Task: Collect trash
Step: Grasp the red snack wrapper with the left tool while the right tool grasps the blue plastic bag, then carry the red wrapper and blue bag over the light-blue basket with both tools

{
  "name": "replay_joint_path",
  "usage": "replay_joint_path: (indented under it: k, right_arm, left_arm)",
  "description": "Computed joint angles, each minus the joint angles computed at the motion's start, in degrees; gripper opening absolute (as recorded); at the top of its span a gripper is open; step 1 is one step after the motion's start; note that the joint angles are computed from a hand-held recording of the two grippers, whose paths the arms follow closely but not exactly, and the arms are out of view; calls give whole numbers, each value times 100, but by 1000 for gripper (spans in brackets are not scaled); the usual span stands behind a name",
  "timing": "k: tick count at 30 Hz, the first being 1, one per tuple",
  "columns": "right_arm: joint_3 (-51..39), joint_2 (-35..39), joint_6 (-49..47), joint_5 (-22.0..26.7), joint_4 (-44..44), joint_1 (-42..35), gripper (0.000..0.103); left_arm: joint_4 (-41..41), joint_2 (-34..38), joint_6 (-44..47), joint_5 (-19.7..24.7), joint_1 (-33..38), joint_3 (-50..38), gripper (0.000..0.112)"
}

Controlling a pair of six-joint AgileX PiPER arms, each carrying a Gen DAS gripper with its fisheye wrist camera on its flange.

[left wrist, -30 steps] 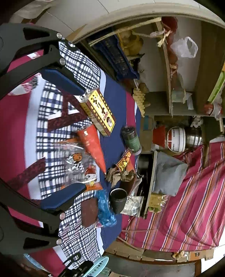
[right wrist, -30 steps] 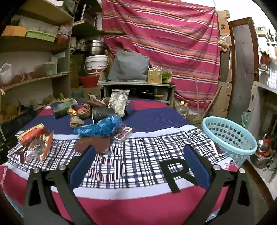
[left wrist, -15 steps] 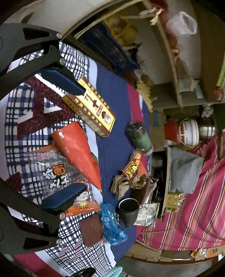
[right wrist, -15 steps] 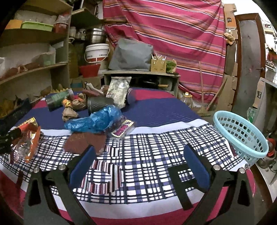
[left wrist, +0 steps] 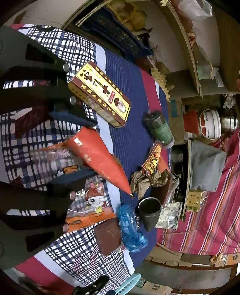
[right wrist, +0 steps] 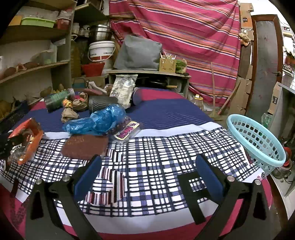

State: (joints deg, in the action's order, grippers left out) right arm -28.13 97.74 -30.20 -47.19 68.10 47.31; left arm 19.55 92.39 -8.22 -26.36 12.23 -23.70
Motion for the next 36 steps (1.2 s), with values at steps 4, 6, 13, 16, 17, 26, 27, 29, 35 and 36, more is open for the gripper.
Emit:
replay_joint_path:
  k: [4, 6, 13, 16, 17, 26, 27, 29, 35, 36]
  right_arm:
    - [-5, -74, -50, 132, -29, -39, 99]
    - [-11, -145, -82, 249, -83, -109, 99]
    - [-583, -255, -917, 545, 29, -333, 99]
    - [-992, -99, -1321, 636, 132, -414, 99]
    - [-1202, 9, -1495, 716, 196, -463, 99]
    - [-2863, 1010, -3279, 2045, 1329, -1097, 98]
    - [-2909, 1058, -3330, 2152, 1349, -1151, 94]
    - [-3095, 1176, -3805, 2509, 1687, -1295, 79]
    - [-3194, 1239, -4245, 3278, 1815, -1548, 37]
    - [-3122, 1185, -4007, 3321, 1515, -1567, 28]
  left_arm:
    - [-48, -83, 94, -27, -16, 62, 20]
    - [-220, -159, 285, -83, -29, 133, 12]
    - [-413, -503, 407, -110, -31, 206, 6]
    - [-323, -662, 291, 24, 37, 163, 6]
    - [-294, -705, 249, 90, 54, 129, 6]
    - [-212, -780, 109, 392, 201, -117, 6]
    - [-226, -769, 110, 398, 209, -133, 6]
    - [-271, -755, 114, 409, 201, -158, 6]
    - [-871, -830, 550, 531, -32, -226, 6]
    - [-1052, -868, 696, 584, -103, -244, 6]
